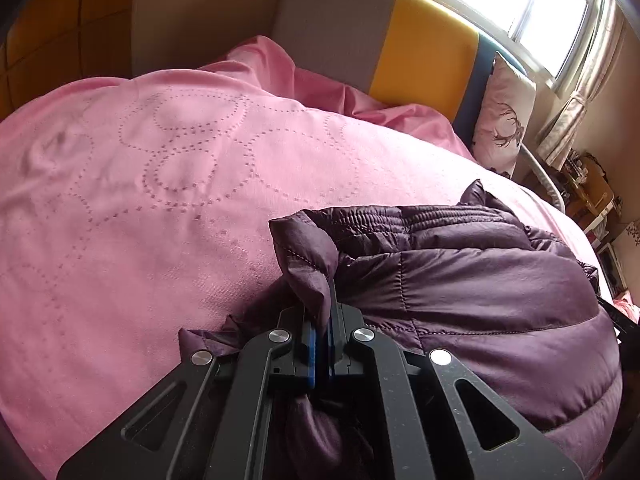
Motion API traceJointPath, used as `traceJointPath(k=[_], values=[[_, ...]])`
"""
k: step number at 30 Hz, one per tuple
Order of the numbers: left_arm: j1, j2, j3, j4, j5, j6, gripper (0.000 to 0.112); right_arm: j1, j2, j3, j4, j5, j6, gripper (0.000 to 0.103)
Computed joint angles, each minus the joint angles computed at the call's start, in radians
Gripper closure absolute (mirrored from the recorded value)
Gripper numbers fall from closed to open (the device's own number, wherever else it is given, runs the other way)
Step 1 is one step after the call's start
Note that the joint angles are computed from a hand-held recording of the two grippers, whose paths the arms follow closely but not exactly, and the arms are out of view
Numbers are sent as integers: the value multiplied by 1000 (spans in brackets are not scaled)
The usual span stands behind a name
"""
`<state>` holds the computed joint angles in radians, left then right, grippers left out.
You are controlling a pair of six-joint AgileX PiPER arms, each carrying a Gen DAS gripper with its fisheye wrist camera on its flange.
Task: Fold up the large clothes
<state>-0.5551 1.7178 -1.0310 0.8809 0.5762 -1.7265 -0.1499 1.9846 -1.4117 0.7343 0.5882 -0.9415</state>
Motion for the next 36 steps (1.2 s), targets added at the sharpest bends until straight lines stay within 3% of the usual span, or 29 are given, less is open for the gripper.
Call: traceJointPath(k=[3,7,11,13,14,15,17,20,24,26,29,32,36], values=[[-15,32,-8,47,15,-33,109,-6,37,7,72,-15,-55,88],[-7,36,10,67,-5,-76,108,-8,54,-10,54,-6,-30,88],[-24,42,-35,-4,64,-3,103,6,39,-5,12,-25,4,83],[-30,23,-49,-51,120,16,92,6,29,-9,-15,-26,30,75],[-44,10,-54,-56,169,-4,74,5,19,-7,-32,-33,45,61],[-63,-9,-48,-41,215,-50,53,2,5,1,-38,-42,55,54],[-111,-61,-21,6,301,-149,46,-21,-39,38,32,-52,-11,48],[-215,-117,-25,54,441,-237,46,-35,-153,149,146,-106,-129,45],[-367,-84,-126,123,571,-287,46,-36,-334,327,377,-68,-362,38],[-413,-14,-216,138,576,-271,46,-11,-410,411,460,-44,-441,33],[-440,120,-368,119,547,-197,46,84,-466,512,553,-134,-563,32],[-430,208,-446,84,510,-150,46,147,-435,547,613,-221,-631,32],[-422,292,-477,74,511,-138,45,160,-369,564,750,-263,-774,31]])
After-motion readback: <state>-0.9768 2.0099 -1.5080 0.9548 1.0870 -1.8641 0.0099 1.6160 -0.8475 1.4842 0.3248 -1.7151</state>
